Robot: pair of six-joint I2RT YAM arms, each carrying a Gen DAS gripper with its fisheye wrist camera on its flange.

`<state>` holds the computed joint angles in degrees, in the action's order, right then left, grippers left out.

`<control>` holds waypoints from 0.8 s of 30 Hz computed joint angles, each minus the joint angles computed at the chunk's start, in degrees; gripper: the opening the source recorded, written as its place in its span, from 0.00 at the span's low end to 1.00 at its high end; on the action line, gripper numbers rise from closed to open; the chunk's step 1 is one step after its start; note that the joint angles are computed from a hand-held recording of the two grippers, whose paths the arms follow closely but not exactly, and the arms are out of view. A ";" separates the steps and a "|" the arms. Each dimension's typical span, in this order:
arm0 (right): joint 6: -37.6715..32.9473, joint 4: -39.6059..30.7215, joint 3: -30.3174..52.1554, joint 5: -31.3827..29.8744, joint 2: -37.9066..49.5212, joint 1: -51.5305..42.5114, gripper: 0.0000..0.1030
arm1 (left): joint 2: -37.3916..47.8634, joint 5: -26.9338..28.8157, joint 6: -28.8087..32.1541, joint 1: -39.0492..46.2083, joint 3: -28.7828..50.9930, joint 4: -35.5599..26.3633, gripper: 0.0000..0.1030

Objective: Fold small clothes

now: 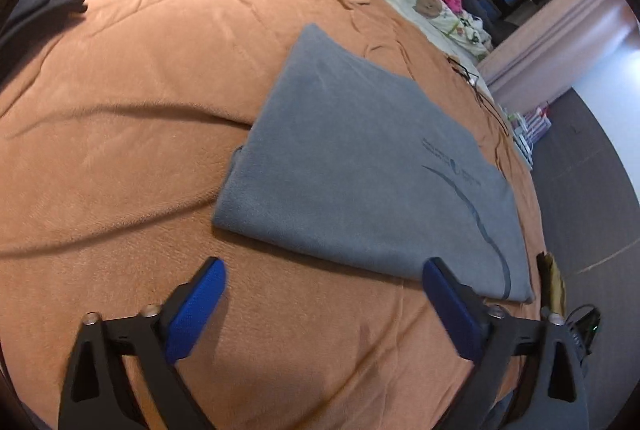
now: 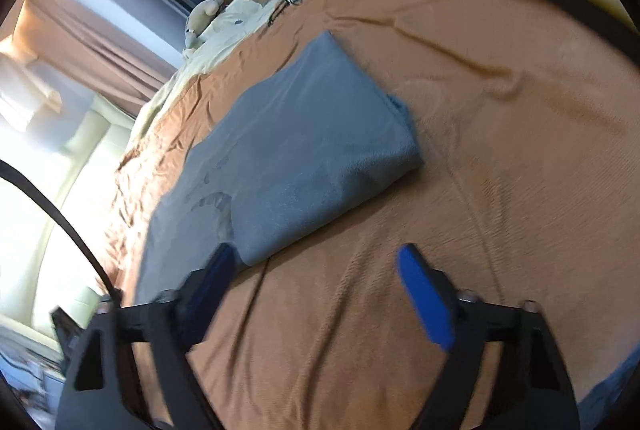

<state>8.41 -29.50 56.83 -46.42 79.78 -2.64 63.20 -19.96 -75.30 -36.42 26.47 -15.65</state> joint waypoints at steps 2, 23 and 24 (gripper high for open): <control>0.83 -0.36 1.65 -1.20 2.59 -0.18 0.52 | 0.25 1.82 -0.36 1.82 -0.45 0.78 0.75; 11.69 3.32 8.25 3.35 12.38 2.24 0.13 | 10.49 7.06 -6.48 11.70 2.07 0.98 0.47; 12.46 3.84 8.02 2.81 12.30 2.20 0.13 | 10.60 6.97 -6.88 12.05 2.01 1.17 0.47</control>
<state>20.87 -25.66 64.85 -43.61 92.08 -0.44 73.80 -12.99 -82.18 -24.37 28.49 -14.48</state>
